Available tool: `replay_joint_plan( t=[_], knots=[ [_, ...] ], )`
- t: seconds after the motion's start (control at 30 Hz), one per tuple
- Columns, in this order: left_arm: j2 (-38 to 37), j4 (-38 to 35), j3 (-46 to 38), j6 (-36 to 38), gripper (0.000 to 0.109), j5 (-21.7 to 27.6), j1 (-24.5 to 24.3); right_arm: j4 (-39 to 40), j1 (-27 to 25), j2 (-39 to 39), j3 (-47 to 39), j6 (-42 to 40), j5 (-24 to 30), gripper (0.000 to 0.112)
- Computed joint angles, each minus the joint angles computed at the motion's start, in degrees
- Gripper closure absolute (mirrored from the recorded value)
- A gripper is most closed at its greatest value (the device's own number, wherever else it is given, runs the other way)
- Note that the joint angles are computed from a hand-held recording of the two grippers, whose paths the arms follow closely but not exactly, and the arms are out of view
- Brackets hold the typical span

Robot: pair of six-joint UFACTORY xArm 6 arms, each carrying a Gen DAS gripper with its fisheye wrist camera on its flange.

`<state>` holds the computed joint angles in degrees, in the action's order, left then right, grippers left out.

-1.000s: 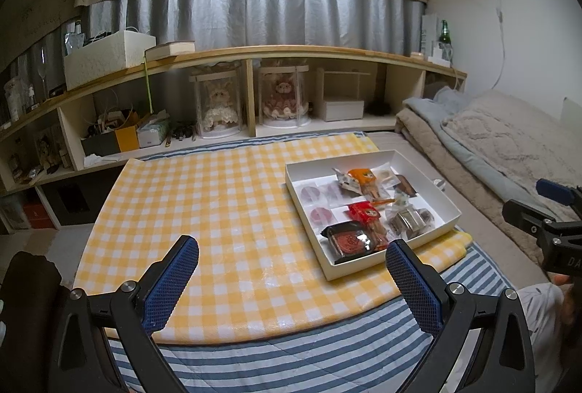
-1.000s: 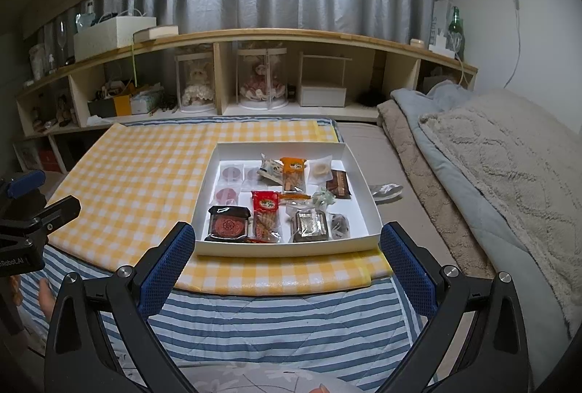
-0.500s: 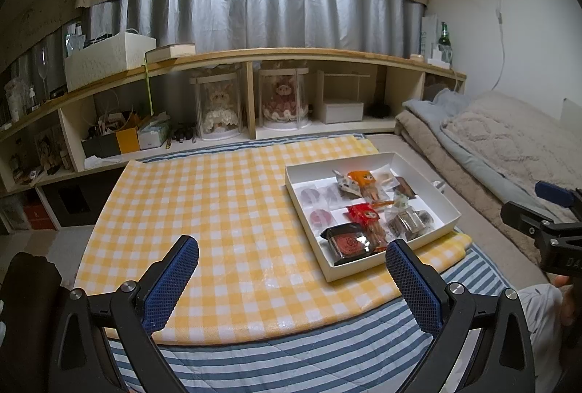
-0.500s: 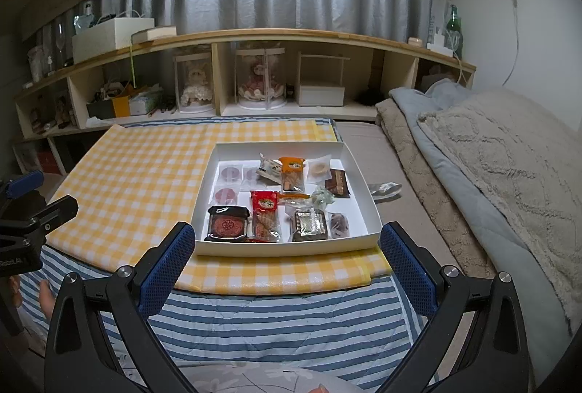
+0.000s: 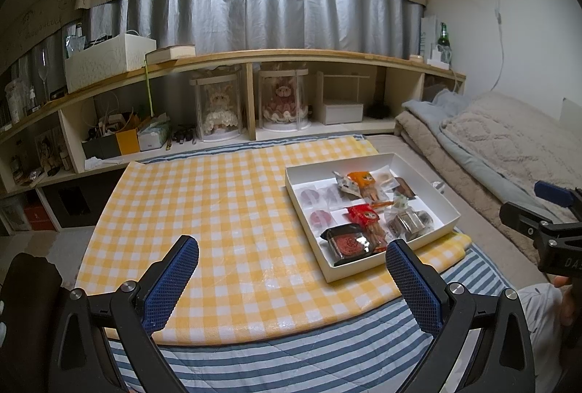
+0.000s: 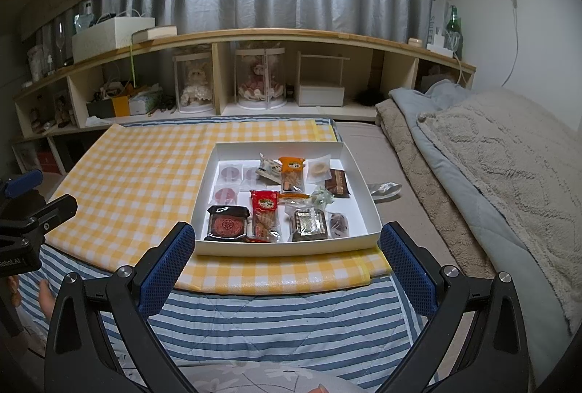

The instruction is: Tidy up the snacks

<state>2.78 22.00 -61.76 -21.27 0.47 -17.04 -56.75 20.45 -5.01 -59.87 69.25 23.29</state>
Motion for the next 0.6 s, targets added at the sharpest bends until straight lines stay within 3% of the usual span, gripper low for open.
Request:
replay_joint_plan(
  t=[0.6],
  knots=[
    [-0.2,3.9,-0.1,-3.8,0.006,0.1,0.3,0.0,-0.1,0.0,0.1,0.0,-0.2,0.009]
  ],
)
